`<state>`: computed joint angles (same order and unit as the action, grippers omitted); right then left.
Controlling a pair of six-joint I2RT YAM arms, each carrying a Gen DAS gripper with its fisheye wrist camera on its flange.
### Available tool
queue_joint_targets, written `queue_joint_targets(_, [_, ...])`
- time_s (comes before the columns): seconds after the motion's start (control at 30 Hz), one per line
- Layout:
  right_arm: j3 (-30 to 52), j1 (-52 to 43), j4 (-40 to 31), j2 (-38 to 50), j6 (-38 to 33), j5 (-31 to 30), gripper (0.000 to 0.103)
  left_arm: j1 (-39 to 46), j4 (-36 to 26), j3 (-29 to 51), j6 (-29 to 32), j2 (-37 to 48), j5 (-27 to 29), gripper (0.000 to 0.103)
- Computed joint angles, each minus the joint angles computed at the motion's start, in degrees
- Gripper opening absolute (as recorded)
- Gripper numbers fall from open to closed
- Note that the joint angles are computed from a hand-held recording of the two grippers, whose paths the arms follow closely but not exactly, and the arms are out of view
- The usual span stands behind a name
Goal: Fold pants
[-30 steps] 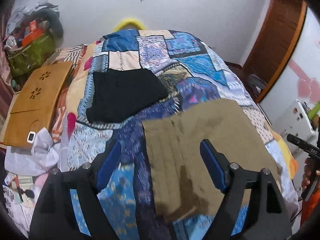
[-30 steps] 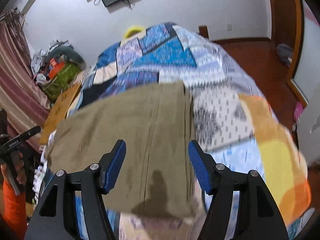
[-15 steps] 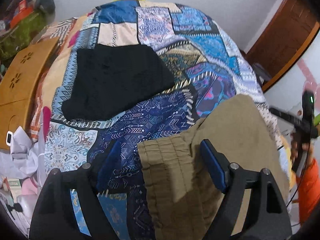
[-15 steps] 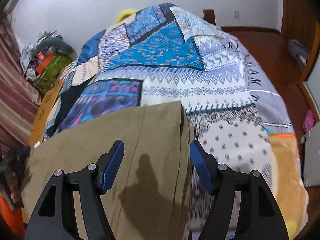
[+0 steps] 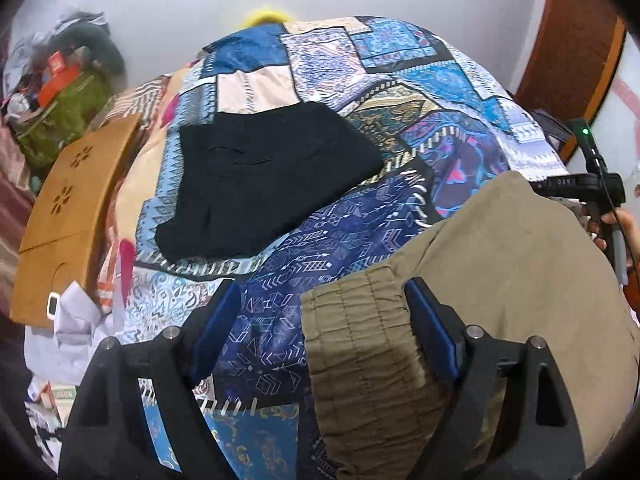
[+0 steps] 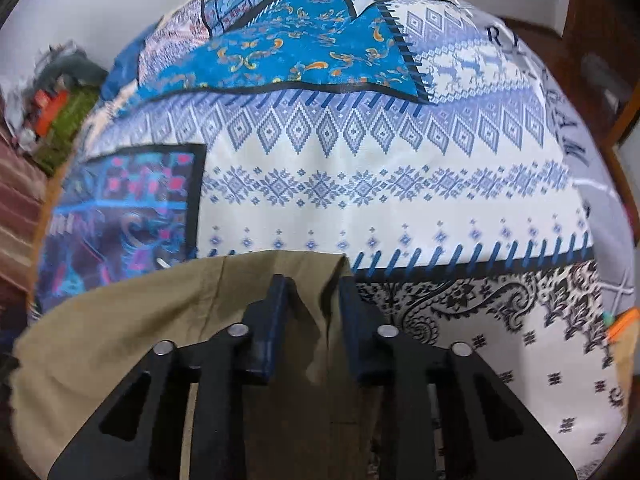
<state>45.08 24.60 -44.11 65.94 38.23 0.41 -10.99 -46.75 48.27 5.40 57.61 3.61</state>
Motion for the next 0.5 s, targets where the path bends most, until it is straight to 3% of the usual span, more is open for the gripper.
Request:
queue_joint_targets(0.17, [4.8,4.1,-6.2,2.0,2.4,4.8,0.02,1.7,-2.6,2.5,0.2,1.9,2.6,0.085])
queue_joint_targets(0.33, [9.5,7.1,-9.5,-4.8,7.7,2.2,0.026,-1.6,-6.7,7.0,0.4,1.0,0.5,0.084])
queue_joint_targets(0.5, [19.4,19.9,-13.3,-3.6,11.7,5.6,0.037,-4.8,-9.1,12.7,-2.0,1.6,3.5,0.085])
